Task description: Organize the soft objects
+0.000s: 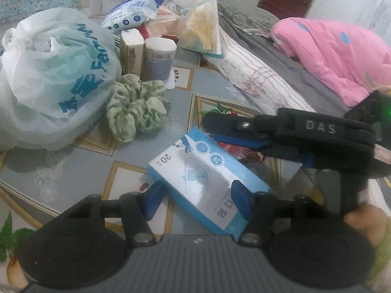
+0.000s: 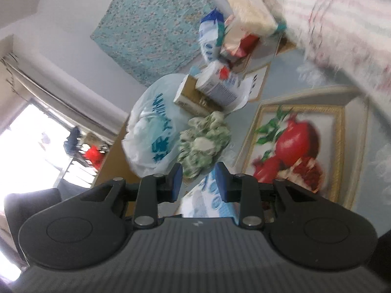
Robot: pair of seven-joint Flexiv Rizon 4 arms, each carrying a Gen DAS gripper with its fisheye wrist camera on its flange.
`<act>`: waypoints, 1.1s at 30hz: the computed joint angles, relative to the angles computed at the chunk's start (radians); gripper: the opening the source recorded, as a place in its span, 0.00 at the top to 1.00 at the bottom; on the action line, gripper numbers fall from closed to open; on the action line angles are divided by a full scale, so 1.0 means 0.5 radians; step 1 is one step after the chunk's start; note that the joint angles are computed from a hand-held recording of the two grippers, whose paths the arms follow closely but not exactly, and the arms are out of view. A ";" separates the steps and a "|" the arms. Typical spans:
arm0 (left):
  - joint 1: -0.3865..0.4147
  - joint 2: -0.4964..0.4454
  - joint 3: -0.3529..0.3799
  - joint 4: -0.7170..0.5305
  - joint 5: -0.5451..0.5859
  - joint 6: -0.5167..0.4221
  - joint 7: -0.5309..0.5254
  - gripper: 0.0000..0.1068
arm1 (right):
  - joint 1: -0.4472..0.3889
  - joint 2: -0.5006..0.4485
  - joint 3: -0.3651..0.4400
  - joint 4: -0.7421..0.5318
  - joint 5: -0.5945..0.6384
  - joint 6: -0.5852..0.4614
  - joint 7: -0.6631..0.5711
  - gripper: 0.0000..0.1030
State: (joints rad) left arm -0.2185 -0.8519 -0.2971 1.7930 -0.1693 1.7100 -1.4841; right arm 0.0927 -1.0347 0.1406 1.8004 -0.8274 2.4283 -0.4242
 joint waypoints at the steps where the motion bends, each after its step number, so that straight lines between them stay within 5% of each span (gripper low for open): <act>1: 0.012 -0.004 -0.013 -0.007 0.006 -0.014 0.011 0.42 | 0.036 0.049 -0.039 0.040 0.062 -0.037 -0.053 0.69; 3: -0.012 -0.011 0.010 -0.021 0.011 -0.016 0.022 0.41 | 0.033 0.131 -0.059 0.105 0.074 -0.154 -0.079 0.68; 8: -0.095 -0.033 0.095 -0.058 0.032 0.036 0.052 0.40 | -0.226 0.158 0.070 0.135 -0.441 -0.339 0.135 0.68; 20: -0.219 -0.056 0.306 -0.184 -0.034 0.063 0.047 0.35 | -0.162 -0.022 0.042 -0.053 -0.338 -0.127 0.425 0.69; 29: 0.295 -0.007 -0.239 0.089 0.149 0.139 0.082 0.18 | -0.135 0.044 -0.028 0.032 -0.303 -0.109 0.413 0.68; 33: 0.305 0.011 -0.256 0.125 0.199 0.071 0.143 0.18 | -0.144 0.059 -0.030 0.044 -0.356 -0.134 0.412 0.68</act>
